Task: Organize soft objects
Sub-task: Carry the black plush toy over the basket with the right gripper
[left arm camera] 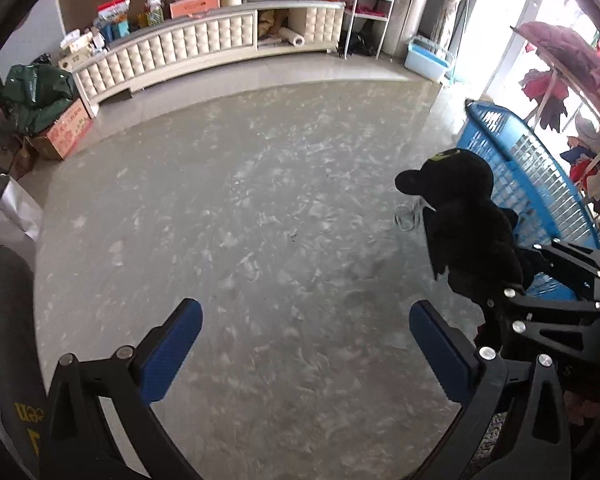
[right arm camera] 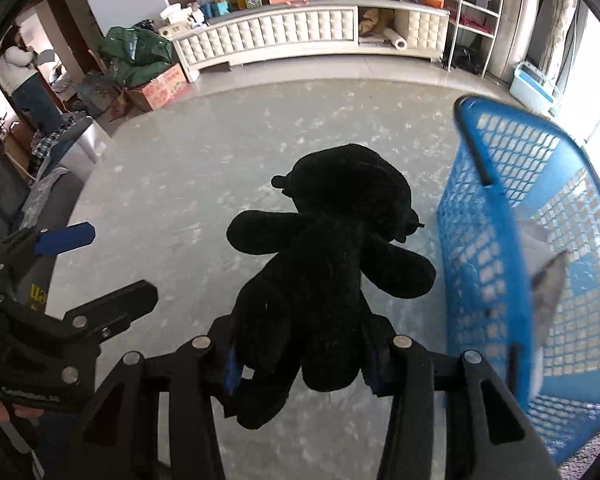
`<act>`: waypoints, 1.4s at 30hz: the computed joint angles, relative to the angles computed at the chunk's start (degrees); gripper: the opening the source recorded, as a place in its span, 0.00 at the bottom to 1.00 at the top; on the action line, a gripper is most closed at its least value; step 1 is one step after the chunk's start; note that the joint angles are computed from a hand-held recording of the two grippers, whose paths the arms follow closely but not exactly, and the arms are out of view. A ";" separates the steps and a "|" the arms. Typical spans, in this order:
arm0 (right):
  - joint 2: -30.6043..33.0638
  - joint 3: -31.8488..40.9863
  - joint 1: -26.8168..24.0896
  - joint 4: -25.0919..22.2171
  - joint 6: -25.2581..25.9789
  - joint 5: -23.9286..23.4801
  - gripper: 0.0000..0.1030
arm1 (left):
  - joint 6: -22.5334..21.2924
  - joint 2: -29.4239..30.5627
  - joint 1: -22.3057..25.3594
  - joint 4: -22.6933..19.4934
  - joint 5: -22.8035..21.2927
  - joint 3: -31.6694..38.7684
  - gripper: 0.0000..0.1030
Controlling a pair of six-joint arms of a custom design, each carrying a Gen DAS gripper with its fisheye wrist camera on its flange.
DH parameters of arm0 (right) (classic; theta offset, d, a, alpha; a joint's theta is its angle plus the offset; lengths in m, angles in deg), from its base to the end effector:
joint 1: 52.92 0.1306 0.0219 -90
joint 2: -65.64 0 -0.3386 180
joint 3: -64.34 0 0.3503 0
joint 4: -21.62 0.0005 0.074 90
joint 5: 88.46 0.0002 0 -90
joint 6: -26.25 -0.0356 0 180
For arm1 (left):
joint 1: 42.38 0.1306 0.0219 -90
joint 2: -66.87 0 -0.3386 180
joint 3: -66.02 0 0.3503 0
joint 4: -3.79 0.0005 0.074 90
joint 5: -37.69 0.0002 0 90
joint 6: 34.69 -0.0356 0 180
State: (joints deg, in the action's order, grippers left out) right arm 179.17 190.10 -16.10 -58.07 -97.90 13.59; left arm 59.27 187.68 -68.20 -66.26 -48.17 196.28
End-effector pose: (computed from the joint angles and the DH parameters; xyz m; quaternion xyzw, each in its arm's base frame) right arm 0.4378 0.3178 0.4147 -0.0022 0.9755 0.0290 0.2180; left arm 0.5338 -0.2617 0.3834 0.1923 0.9474 -0.0989 0.2361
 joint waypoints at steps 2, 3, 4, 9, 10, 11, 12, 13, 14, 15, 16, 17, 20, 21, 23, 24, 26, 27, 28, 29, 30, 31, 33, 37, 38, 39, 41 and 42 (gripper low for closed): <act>-1.11 -0.44 0.43 -0.25 0.34 0.40 0.43 | 1.68 -2.54 -0.43 1.35 0.59 -2.61 1.00; -2.03 -0.88 0.72 -0.61 0.48 0.68 0.43 | 2.02 -3.38 -0.62 1.88 0.52 -3.48 1.00; -3.14 -1.51 1.11 -0.74 0.49 1.03 0.43 | 2.38 -4.55 -1.04 2.49 0.06 -4.64 1.00; -9.80 -7.19 2.32 -0.01 -0.30 2.68 0.43 | 3.00 -8.54 -2.99 3.70 -1.49 -7.92 1.00; -10.33 -7.61 2.44 0.16 -0.46 2.81 0.43 | 3.16 -9.20 -3.34 3.83 -1.81 -8.39 1.00; -10.85 -8.28 2.29 0.59 -0.47 2.86 0.43 | 3.32 -9.87 -3.68 4.03 -2.08 -8.90 1.00; -10.20 -7.41 2.32 0.53 -0.56 3.09 0.43 | 3.47 -10.28 -4.10 4.16 -2.44 -9.07 1.00; -10.73 -7.79 2.35 0.67 -0.66 3.47 0.43 | 3.42 -10.63 -4.53 4.19 -2.62 -9.12 1.00; -11.46 -8.34 2.57 0.71 -1.08 3.87 0.43 | 3.32 -10.97 -5.04 4.17 -2.88 -9.17 1.00; -12.08 -8.74 2.72 0.68 -1.36 4.09 0.43 | 3.35 -11.21 -5.47 4.14 -3.26 -9.21 1.00; -12.18 -8.85 2.78 0.86 -1.48 4.24 0.43 | 3.22 -11.30 -5.83 4.08 -3.50 -9.01 1.00; -12.80 -9.32 2.72 1.00 -1.50 4.43 0.43 | 3.17 -11.27 -6.14 3.95 -3.70 -8.69 1.00; -14.32 -10.72 2.55 1.65 -1.67 4.84 0.43 | 3.17 -10.63 -7.33 3.10 -4.31 -6.75 1.00; -15.47 -11.79 2.47 1.79 -1.75 4.92 0.43 | 3.07 -10.66 -7.58 2.97 -4.38 -6.53 1.00; -16.78 -12.87 1.99 1.86 -1.51 4.91 0.43 | 3.00 -10.02 -8.30 2.47 -4.97 -5.26 1.00; -17.07 -13.03 1.83 1.81 -1.47 4.96 0.43 | 2.75 -9.48 -8.47 2.21 -5.08 -4.37 1.00; -18.06 -13.51 1.47 1.50 -1.06 5.28 0.43 | 2.41 -8.44 -8.93 2.01 -4.97 -2.60 1.00; -18.82 -13.88 1.21 1.28 -0.73 5.43 0.43 | 2.40 -7.83 -9.15 1.83 -4.77 -1.58 1.00; -19.09 -13.93 1.11 1.13 -0.66 5.72 0.43 | 2.35 -7.12 -9.31 1.56 -4.49 -0.52 1.00; -19.66 -14.25 0.70 1.14 -0.37 5.82 0.43 | 2.24 -6.37 -9.47 1.18 -4.34 0.65 1.00; -20.03 -14.52 0.54 1.17 -0.23 6.00 0.43 | 2.08 -5.58 -9.72 0.92 -4.36 1.84 1.00; -20.29 -14.50 0.14 0.96 0.03 6.23 0.43 | 1.89 -4.78 -9.99 0.63 -4.32 3.13 1.00; -20.64 -14.58 -0.33 0.80 0.25 6.59 0.43 | 1.80 -2.95 -10.48 -0.17 -4.07 6.03 1.00; -21.19 -15.06 -1.00 0.81 -0.05 7.20 0.43 | 1.47 0.67 -11.16 -2.32 -3.38 11.60 1.00; -21.37 -15.19 -1.38 0.85 0.07 7.18 0.43 | 1.29 1.38 -11.39 -2.74 -3.49 12.72 1.00; -21.30 -15.07 -1.38 0.73 -0.04 7.41 0.43 | 1.07 2.54 -11.57 -3.42 -3.38 14.51 1.00; -21.38 -15.10 -1.69 0.58 0.12 7.72 0.43 | 0.95 4.50 -11.85 -4.70 -3.13 17.65 1.00; -21.31 -15.08 -1.90 0.56 0.25 7.76 0.43 | 0.88 5.59 -12.02 -5.35 -3.05 19.37 1.00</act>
